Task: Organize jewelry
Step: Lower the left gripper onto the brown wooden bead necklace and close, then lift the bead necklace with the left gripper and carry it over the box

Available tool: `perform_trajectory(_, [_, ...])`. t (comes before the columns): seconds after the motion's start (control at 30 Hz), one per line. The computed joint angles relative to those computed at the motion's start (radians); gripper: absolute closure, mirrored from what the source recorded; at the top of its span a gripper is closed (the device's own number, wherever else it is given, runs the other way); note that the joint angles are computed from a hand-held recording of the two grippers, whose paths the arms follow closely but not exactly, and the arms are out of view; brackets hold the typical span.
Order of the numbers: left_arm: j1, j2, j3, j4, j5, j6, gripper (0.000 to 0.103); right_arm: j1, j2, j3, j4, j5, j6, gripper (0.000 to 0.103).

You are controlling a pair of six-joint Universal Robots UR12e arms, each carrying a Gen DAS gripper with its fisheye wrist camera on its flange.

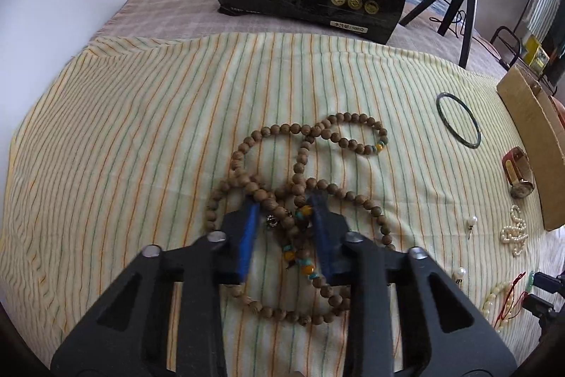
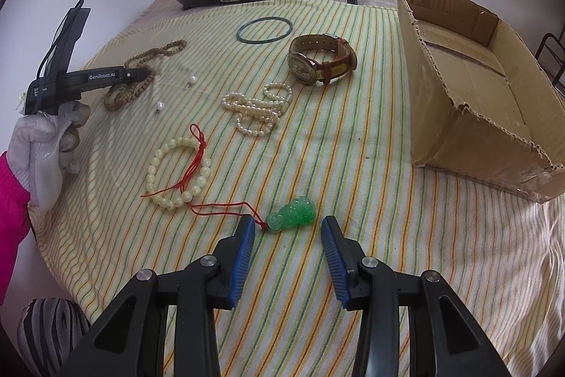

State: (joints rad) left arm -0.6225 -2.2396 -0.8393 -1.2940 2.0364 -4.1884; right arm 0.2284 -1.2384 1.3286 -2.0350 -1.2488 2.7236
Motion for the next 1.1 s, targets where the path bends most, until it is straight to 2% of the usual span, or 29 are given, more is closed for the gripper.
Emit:
perform_trajectory(0.13, [0.001, 0.009, -0.018, 0.025, -0.005, 0.000, 0.084, 0.003, 0.002, -0.004, 0.007, -0.006, -0.006, 0.070])
perform_trajectory(0.17, [0.000, 0.008, -0.017, 0.024, -0.001, 0.003, 0.085, 0.003, 0.003, -0.007, 0.010, -0.005, -0.001, 0.070])
perform_trajectory(0.2, [-0.001, 0.008, -0.016, 0.024, 0.002, 0.005, 0.090, 0.003, 0.007, -0.012, 0.016, -0.001, 0.003, 0.068])
perform_trajectory(0.27, [0.000, 0.008, -0.017, 0.028, 0.000, 0.007, 0.090, 0.006, 0.013, -0.024, 0.029, -0.008, 0.001, 0.066])
perform_trajectory(0.4, [0.003, 0.014, -0.030, 0.048, -0.013, 0.012, 0.090, 0.008, 0.005, -0.005, -0.027, -0.020, -0.032, 0.041])
perform_trajectory(0.47, [0.003, 0.013, -0.028, 0.045, -0.010, 0.020, 0.090, 0.000, 0.005, -0.001, -0.029, 0.013, -0.077, 0.041])
perform_trajectory(0.57, [0.002, 0.011, -0.026, 0.044, -0.008, 0.024, 0.090, -0.004, 0.011, -0.005, -0.011, 0.043, -0.172, 0.048])
perform_trajectory(0.73, [0.002, 0.011, -0.026, 0.046, -0.009, 0.033, 0.090, -0.012, 0.016, -0.016, 0.024, 0.073, -0.304, 0.051])
perform_trajectory(0.93, [0.001, 0.008, -0.021, 0.039, -0.002, 0.033, 0.090, -0.020, 0.030, -0.042, 0.071, 0.094, -0.362, 0.069])
perform_trajectory(1.1, [0.002, 0.011, -0.025, 0.046, -0.006, 0.029, 0.091, -0.018, 0.024, -0.034, 0.061, 0.083, -0.374, 0.070])
